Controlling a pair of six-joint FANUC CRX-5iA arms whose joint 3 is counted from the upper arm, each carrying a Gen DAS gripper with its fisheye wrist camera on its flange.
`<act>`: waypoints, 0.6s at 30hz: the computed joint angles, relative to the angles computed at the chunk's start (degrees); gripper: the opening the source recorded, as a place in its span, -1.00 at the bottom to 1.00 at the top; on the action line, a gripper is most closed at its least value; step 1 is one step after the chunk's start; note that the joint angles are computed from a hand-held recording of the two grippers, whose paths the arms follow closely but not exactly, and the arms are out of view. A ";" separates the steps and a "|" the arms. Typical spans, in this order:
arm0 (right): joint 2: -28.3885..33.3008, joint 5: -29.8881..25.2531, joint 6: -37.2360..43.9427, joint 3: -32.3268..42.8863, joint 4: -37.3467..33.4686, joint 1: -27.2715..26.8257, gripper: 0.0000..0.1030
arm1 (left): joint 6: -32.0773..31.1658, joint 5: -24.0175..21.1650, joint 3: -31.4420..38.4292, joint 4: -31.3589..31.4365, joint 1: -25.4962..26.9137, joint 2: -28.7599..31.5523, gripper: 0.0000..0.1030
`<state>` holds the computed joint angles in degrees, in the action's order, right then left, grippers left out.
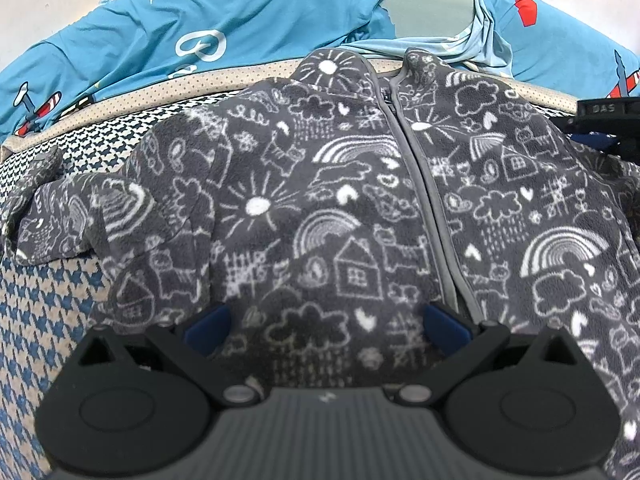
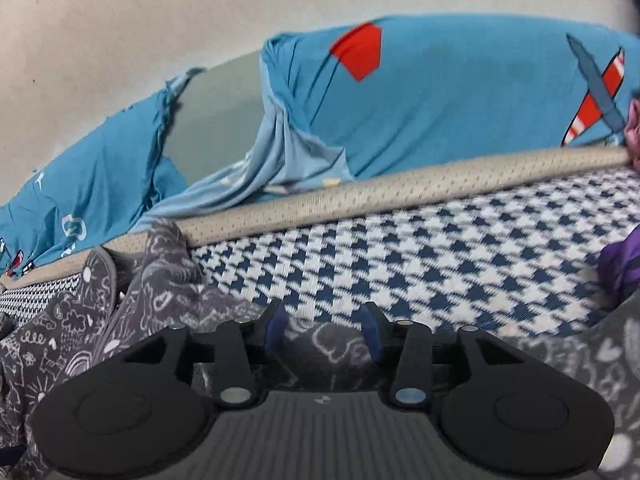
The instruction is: Fold clothes
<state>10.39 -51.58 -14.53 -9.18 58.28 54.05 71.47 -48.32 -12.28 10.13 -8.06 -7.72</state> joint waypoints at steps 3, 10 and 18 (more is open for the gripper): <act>0.42 0.99 2.73 0.84 -1.57 0.02 -0.12 | -0.10 -0.02 0.00 0.10 0.03 0.03 1.00; 1.48 1.44 10.52 2.79 -4.38 0.50 -0.07 | 0.09 0.12 0.04 -0.19 -0.10 0.02 1.00; 4.45 -3.11 17.56 6.41 -5.39 1.96 -0.45 | 0.26 0.56 -0.09 -0.62 -0.29 -0.06 1.00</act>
<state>14.84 -54.69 3.03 -2.77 52.89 56.01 71.74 -47.76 -12.37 9.51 -8.35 -7.78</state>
